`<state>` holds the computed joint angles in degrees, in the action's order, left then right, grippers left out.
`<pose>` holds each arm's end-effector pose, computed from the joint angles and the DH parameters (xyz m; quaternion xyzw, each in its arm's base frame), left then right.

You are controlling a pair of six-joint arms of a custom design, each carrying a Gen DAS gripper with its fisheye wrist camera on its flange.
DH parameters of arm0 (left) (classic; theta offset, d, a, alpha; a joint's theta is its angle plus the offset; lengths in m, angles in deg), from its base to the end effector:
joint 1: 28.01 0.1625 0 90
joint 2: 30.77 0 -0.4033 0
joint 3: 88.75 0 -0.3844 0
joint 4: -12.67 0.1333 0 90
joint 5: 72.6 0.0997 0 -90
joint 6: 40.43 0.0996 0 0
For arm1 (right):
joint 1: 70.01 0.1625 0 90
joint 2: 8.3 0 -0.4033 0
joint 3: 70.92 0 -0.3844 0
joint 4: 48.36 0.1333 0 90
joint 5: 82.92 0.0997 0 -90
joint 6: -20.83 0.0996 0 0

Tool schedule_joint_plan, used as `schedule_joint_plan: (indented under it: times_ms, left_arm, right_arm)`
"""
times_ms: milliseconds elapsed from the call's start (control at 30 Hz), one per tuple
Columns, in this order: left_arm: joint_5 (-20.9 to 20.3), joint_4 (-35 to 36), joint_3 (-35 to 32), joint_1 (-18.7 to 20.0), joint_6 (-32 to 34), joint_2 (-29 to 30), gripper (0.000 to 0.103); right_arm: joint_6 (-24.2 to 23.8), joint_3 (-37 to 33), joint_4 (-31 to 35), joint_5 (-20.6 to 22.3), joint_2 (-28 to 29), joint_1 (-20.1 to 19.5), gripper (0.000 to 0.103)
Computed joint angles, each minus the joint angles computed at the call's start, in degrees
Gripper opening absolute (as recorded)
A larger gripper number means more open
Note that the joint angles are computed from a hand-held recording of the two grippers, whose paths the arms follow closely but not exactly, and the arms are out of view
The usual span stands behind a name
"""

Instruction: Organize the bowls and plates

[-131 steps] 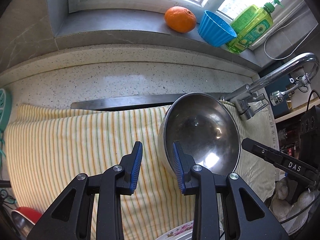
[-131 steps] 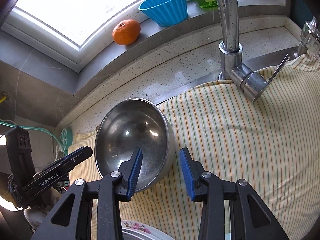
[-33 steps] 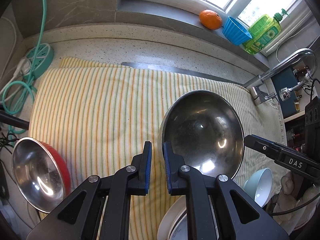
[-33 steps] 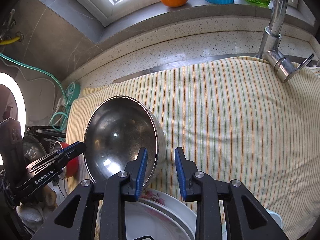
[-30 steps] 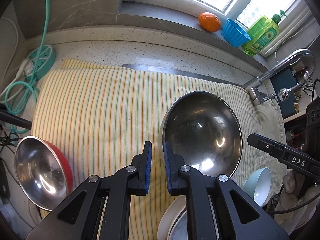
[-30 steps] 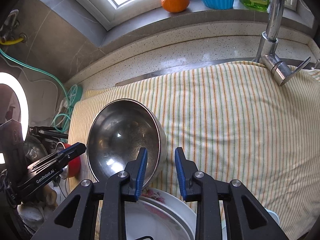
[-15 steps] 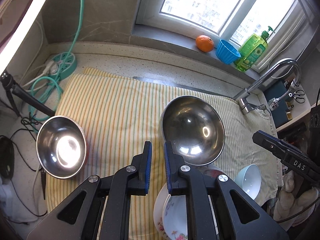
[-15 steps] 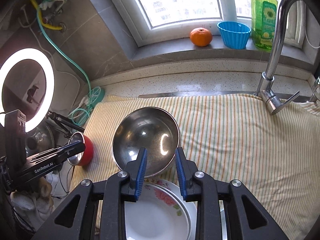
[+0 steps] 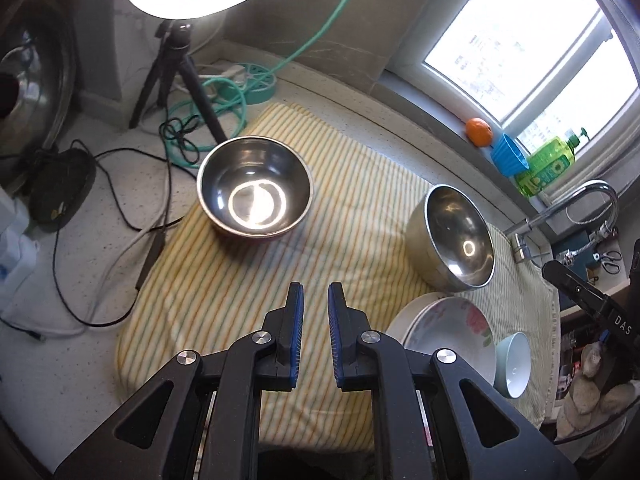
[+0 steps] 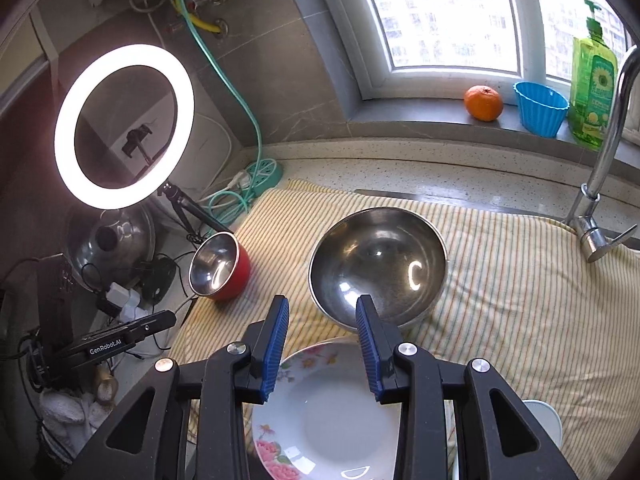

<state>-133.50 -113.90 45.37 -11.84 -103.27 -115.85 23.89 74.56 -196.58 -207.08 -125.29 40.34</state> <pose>-0.3001 -0.2762 0.1675 0.1193 0.9552 -0.1933 0.1899 0.1707 -0.2377 0.3164 0.0644 -0.9247 0.2977 0.2282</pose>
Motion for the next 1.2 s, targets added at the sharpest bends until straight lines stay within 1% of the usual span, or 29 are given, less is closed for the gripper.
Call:
schedule_joint_plan:
  times_ms: [67,133,167,300,433,500,567,667,767,867,933,1067,1200]
  left_arm:
    - [1.00,-0.34,1.98,0.98,-1.87,-2.87,0.011]
    - [1.01,-1.95,3.74,2.76,-3.07,-5.28,0.011]
    - [1.06,-2.71,4.35,3.56,-3.24,-6.13,0.011]
    - [1.27,-5.98,5.42,6.92,-1.03,-7.41,0.011]
    - [0.19,-12.53,6.00,11.34,3.42,-6.14,0.011]
    - [-1.02,-15.36,5.93,13.46,5.13,-5.10,0.011]
    - [-1.52,-16.52,5.25,14.99,6.44,-3.67,0.011]
    - [-2.14,-17.90,4.31,17.07,9.01,-1.93,0.011]
    - [-2.93,-19.26,3.60,18.93,10.40,-0.79,0.011]
    - [-3.35,-20.33,3.09,19.90,12.08,0.25,0.011]
    - [-3.82,-20.94,2.94,20.37,12.72,0.73,0.011]
    - [-4.89,-21.12,2.24,21.35,14.12,1.63,0.011]
    - [-5.01,-20.64,1.47,21.94,15.58,2.58,0.011]
  right_arm:
    - [1.06,-0.86,-0.07,0.57,3.35,0.51,0.032]
    - [2.23,-1.75,-1.11,0.99,7.11,0.52,0.032]
    - [2.60,-2.19,-1.69,2.01,8.81,0.08,0.032]
    - [4.36,-4.12,-5.70,6.03,16.25,-2.10,0.032]
    - [6.43,-6.76,-9.38,8.32,23.86,-4.20,0.032]
    - [7.96,-7.54,-11.14,9.80,26.52,-5.51,0.031]
    - [9.17,-8.41,-12.06,11.45,29.04,-6.69,0.031]
    - [9.53,-10.12,-13.43,10.94,33.37,-6.97,0.028]
    - [9.89,-11.36,-14.21,11.56,36.40,-7.63,0.025]
    - [9.81,-12.87,-14.70,10.66,39.45,-7.89,0.024]
    - [9.88,-13.61,-14.86,11.16,40.82,-8.36,0.021]
    - [9.83,-15.16,-14.61,10.08,43.18,-8.30,0.019]
    - [9.66,-16.32,-14.18,9.37,45.21,-8.40,0.016]
